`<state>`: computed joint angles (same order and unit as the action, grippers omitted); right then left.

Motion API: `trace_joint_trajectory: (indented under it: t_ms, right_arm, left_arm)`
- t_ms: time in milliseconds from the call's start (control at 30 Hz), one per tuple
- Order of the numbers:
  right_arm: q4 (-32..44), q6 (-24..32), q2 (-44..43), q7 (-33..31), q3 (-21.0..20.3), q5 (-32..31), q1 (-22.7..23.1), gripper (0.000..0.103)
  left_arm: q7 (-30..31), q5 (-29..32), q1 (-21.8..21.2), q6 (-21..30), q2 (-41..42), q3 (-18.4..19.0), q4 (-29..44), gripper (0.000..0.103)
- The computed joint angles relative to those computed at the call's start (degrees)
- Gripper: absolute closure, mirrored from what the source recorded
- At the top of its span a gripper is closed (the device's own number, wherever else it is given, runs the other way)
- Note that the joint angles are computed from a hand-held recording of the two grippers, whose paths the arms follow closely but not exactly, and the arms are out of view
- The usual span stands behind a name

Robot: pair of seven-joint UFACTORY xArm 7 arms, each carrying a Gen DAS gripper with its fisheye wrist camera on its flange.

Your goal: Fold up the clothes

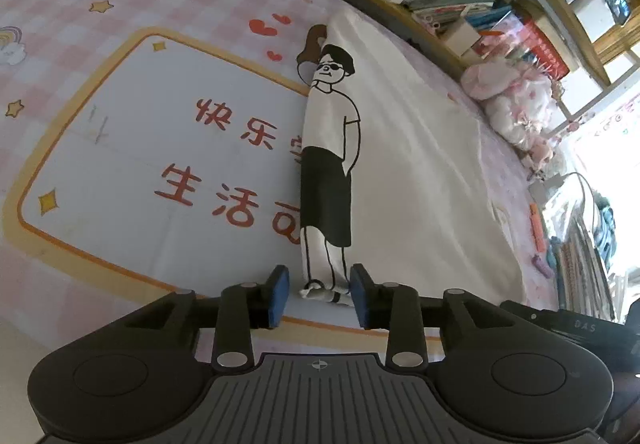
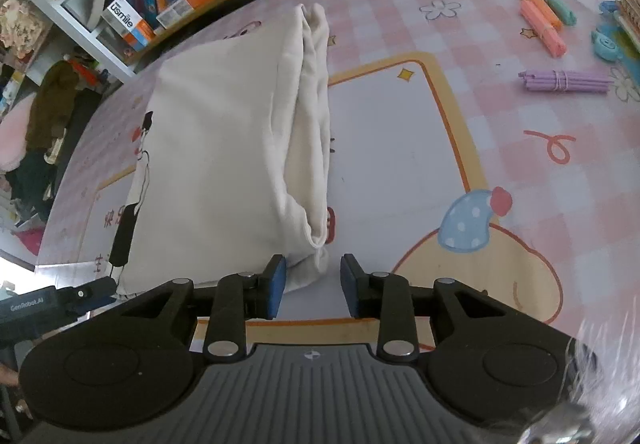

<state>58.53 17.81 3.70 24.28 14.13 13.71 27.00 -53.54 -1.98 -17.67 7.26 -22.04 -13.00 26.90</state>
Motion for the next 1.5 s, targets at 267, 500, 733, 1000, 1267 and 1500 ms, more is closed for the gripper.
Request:
trace_joint_trajectory:
  t_ms: [267, 500, 733, 1000, 1267, 1500]
  right_arm:
    - [-2.09, -6.01, -3.11, -2.84, 0.38, -2.07, 0.82, 0.094]
    - [-1.03, 0.46, -1.59, -3.11, -0.01, 4.04, 0.20, 0.093]
    - [-3.58, 2.12, -4.50, -5.80, -0.40, 8.26, -0.04, 0.081]
    - [-5.96, 3.28, -7.35, -9.06, -1.04, 11.66, 0.96, 0.072]
    - [-6.93, 3.55, -8.71, -12.42, -1.40, 13.32, 2.12, 0.066]
    - [-6.70, 4.47, -8.69, -14.12, -1.91, 16.39, 2.29, 0.065]
  left_arm:
    - [-0.08, 5.95, 3.49, 2.42, -1.36, -3.79, 2.34, 0.099]
    - [1.88, 5.43, 1.59, 4.09, 0.15, -1.86, 2.12, 0.097]
    - [-1.35, 9.39, 4.69, 6.25, -2.23, -4.65, 1.61, 0.087]
    - [-7.05, 14.37, 7.03, 8.97, -6.98, -9.08, 0.92, 0.081]
    - [-9.18, 20.42, 6.88, 13.21, -7.82, -13.12, 3.08, 0.035]
    - [-11.04, 28.41, 7.78, 16.58, -6.42, -17.18, 6.31, 0.025]
